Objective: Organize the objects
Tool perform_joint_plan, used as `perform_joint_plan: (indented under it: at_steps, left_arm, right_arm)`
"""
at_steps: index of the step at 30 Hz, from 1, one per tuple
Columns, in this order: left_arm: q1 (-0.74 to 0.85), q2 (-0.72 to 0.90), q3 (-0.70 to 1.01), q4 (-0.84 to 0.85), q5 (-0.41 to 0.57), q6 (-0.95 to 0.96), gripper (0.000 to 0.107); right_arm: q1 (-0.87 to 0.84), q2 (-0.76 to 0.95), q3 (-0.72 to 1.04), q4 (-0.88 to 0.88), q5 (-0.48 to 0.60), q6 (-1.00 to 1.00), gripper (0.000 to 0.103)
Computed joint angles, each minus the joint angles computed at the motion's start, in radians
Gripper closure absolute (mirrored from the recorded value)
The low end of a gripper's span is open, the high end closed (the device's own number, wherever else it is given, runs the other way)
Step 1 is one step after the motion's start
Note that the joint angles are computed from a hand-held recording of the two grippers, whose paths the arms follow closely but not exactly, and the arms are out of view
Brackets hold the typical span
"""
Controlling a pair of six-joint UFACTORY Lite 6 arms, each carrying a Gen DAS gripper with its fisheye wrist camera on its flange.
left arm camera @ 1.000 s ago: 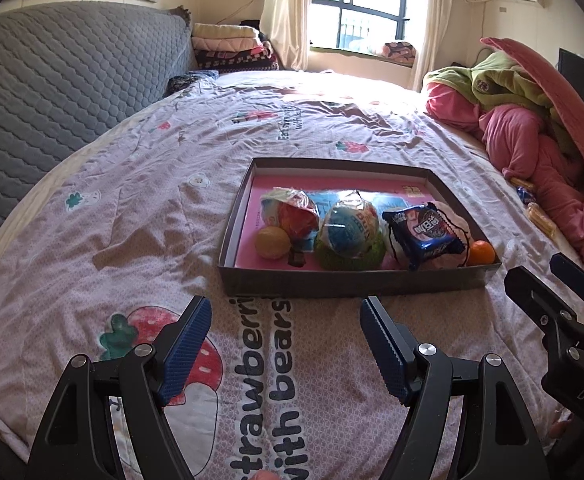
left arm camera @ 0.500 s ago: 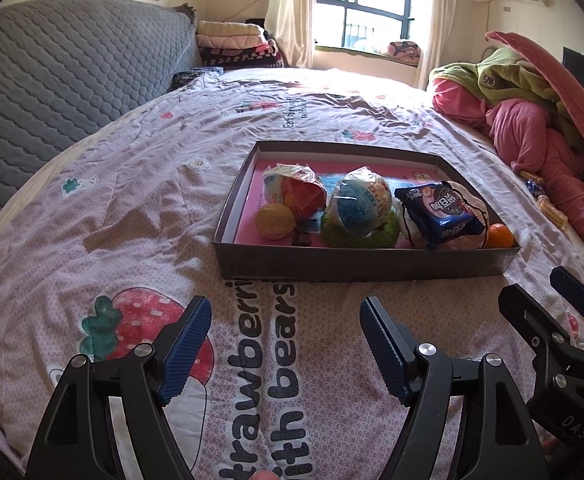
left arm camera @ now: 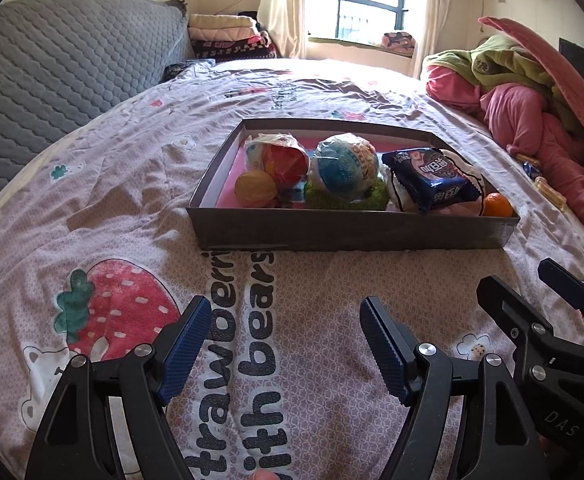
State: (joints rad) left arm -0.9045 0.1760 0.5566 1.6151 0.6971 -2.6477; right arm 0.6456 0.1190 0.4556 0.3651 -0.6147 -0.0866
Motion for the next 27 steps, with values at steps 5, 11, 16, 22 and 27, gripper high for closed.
perform_joint_plan:
  at_steps: [5,11,16,22,27]
  left_arm:
    - [0.028,-0.006,-0.022,0.05,-0.015,-0.052,0.029]
    - [0.044,0.012,-0.021,0.103,-0.021,-0.081,0.029]
    - [0.049,0.024,-0.015,0.108,-0.019,-0.078,0.029]
    - [0.055,0.039,-0.008,0.108,-0.019,-0.075,0.029]
    - [0.06,0.041,-0.008,0.112,-0.02,-0.082,0.029]
  right_arm:
    - [0.006,0.022,0.001,-0.002,-0.025,0.005,0.014]
    - [0.008,0.058,0.016,-0.023,-0.027,0.027,0.014]
    - [0.023,0.082,0.02,-0.007,-0.05,0.021,0.014]
    - [0.029,0.102,0.028,-0.003,-0.054,0.014,0.014]
    - [0.027,0.099,0.024,-0.005,-0.055,0.023,0.014]
